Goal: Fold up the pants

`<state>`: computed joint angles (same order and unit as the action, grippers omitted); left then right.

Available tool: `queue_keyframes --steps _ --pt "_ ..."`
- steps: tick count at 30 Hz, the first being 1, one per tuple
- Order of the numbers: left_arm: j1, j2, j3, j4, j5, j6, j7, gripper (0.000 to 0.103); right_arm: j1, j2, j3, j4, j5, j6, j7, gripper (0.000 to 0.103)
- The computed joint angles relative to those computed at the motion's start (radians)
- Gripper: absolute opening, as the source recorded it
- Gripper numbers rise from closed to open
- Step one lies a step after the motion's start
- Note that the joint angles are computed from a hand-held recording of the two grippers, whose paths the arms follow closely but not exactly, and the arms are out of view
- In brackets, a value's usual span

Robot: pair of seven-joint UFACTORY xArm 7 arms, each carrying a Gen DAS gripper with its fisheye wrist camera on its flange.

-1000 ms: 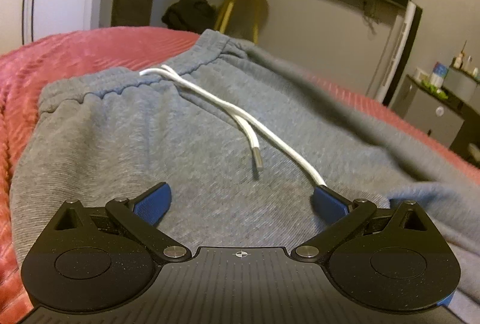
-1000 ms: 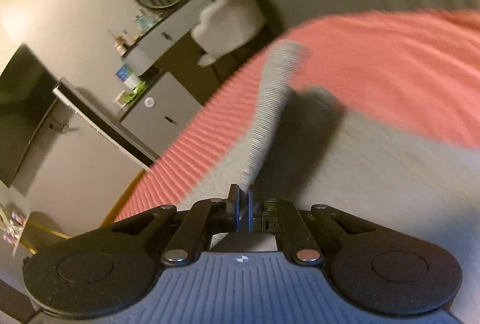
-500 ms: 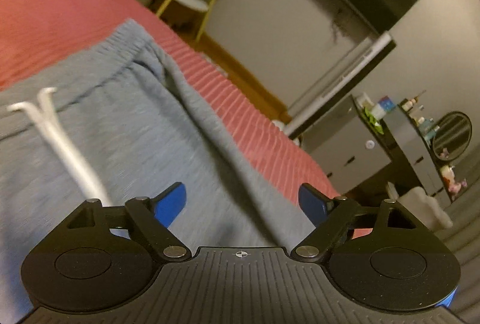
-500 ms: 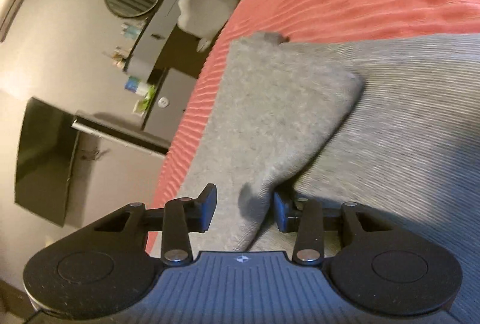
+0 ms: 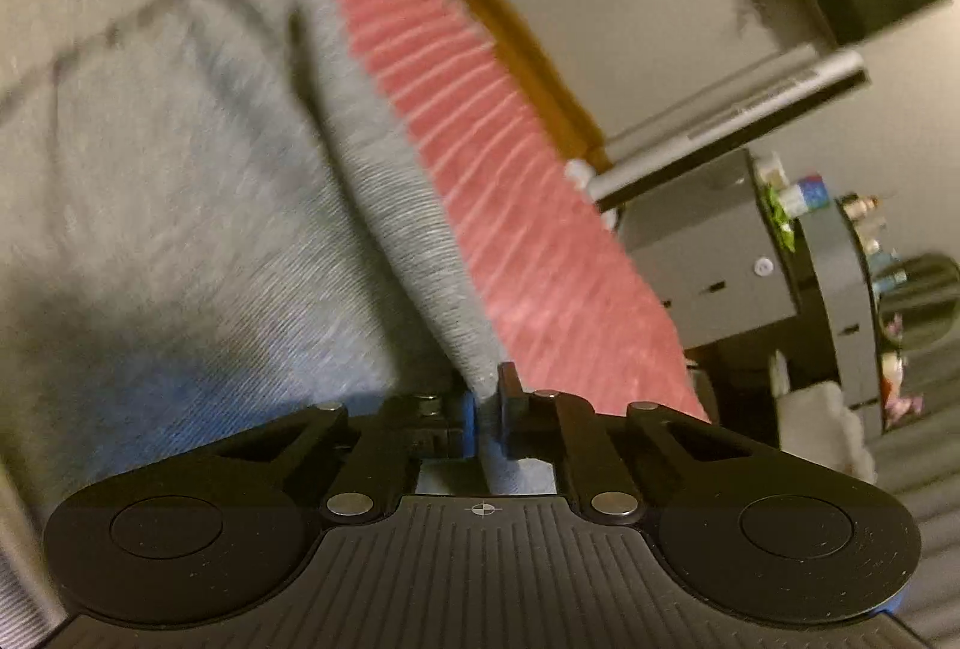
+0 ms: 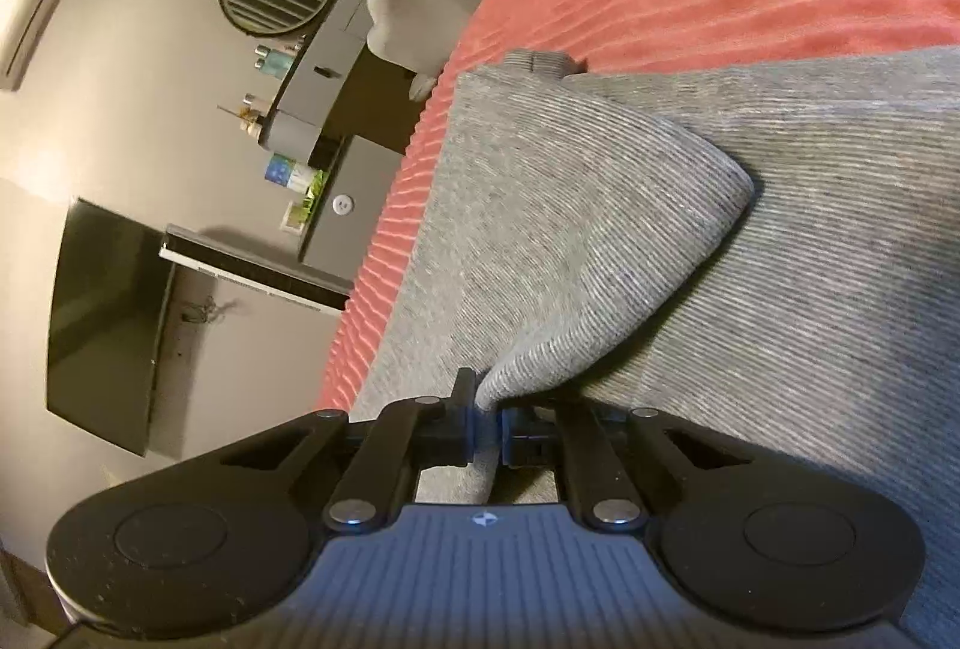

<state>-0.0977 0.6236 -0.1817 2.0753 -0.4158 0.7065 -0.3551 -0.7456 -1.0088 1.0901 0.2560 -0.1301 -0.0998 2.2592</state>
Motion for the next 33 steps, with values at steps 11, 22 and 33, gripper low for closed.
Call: queue_keyframes --steps 11,22,33 --pt "0.175 -0.772 -0.023 -0.776 -0.578 -0.091 0.605 0.007 0.344 -0.259 -0.226 0.023 -0.072 0.465 -0.026 0.005" --pt "0.158 -1.098 0.103 -1.271 -0.414 -0.027 0.450 0.019 0.901 -0.244 -0.370 0.057 -0.043 1.121 -0.149 0.006" --pt "-0.005 -0.969 0.296 -1.169 -0.562 -0.121 0.464 0.011 0.972 -0.236 -0.470 -0.007 -0.141 1.033 0.015 0.005"
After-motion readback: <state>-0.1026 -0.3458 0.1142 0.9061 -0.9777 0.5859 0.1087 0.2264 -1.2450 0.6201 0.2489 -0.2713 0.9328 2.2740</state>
